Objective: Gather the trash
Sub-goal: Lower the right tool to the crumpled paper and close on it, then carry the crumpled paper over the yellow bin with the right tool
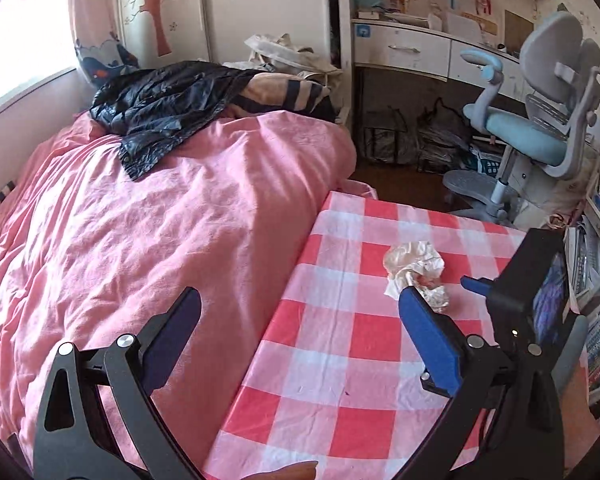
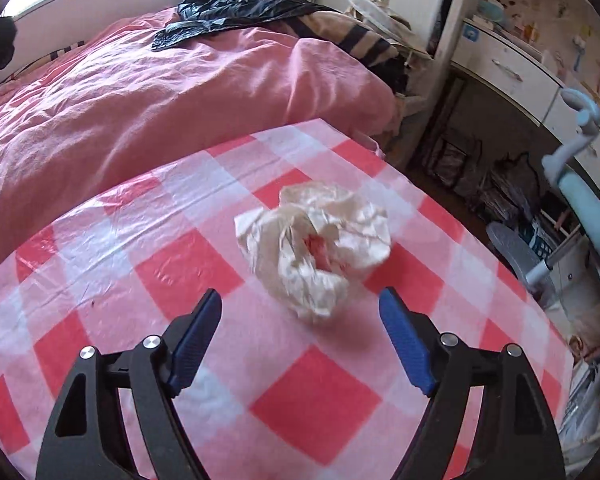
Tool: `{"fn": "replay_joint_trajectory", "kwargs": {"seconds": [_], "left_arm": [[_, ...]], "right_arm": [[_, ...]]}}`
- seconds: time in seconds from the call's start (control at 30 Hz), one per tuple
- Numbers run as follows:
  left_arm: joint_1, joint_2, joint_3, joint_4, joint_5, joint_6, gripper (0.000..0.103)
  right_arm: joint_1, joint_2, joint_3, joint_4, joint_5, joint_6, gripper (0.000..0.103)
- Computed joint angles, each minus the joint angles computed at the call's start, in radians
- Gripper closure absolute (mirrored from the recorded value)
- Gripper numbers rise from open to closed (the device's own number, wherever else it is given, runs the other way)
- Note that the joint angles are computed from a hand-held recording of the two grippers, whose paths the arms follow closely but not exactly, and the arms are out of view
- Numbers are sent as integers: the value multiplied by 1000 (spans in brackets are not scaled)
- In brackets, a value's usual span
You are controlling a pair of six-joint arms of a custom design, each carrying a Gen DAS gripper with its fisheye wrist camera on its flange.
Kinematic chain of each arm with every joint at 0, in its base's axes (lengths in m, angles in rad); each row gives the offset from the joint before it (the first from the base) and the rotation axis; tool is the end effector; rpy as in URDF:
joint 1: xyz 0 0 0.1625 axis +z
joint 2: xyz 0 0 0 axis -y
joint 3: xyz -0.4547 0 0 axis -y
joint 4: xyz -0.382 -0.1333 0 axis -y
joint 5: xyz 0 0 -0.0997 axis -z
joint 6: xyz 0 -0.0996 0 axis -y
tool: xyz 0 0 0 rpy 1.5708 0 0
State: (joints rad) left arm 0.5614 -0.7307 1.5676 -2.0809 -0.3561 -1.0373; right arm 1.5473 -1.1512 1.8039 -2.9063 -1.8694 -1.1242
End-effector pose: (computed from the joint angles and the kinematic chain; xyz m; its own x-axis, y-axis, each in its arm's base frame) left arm -0.4531 -0.5527 0.1174 -0.6552 -0.2026 -0.7278 0.4672 0.6484 -0.6011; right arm 0.0893 -0.6284 0.3348 -0.4272 -0.6097 0.6677 -0.8500 0.5226 -0.0667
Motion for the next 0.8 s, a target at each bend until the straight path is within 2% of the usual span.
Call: {"fn": "replay_joint_trajectory", "kwargs": {"seconds": [0.1,0.13,0.17,0.23,0.33,0.5,0.63,0.73,0.8], "left_arm": [[14,-1,-6,16,-8,-4,7],[15,1,-9,21,-8,-1,7],[14,7,-17,29,-9,2,7],[9,19,-24,18,-15,22,7],[-7,49,-41,-9,-22,81,7],[-47,100,-55,-88,-47,225,7],[-80,147,-69,-181,-80,343,7],[-99,182,-87,-218,-115,392,7],[-110,201,-93,-248,-145,418,7]], "right_arm": [[10,50,-33,-9,-19,-55,29],[9,53,-32,-4,-15,-67,41],[4,46,-32,13,0,-55,68],[-4,18,-16,23,9,-34,79],[-26,-70,33,42,55,-6,82],[-94,-318,182,42,105,-38,82],[-211,-533,269,72,115,-32,82],[-352,-678,306,96,128,-20,82],[-450,-730,309,97,136,-9,82]]}}
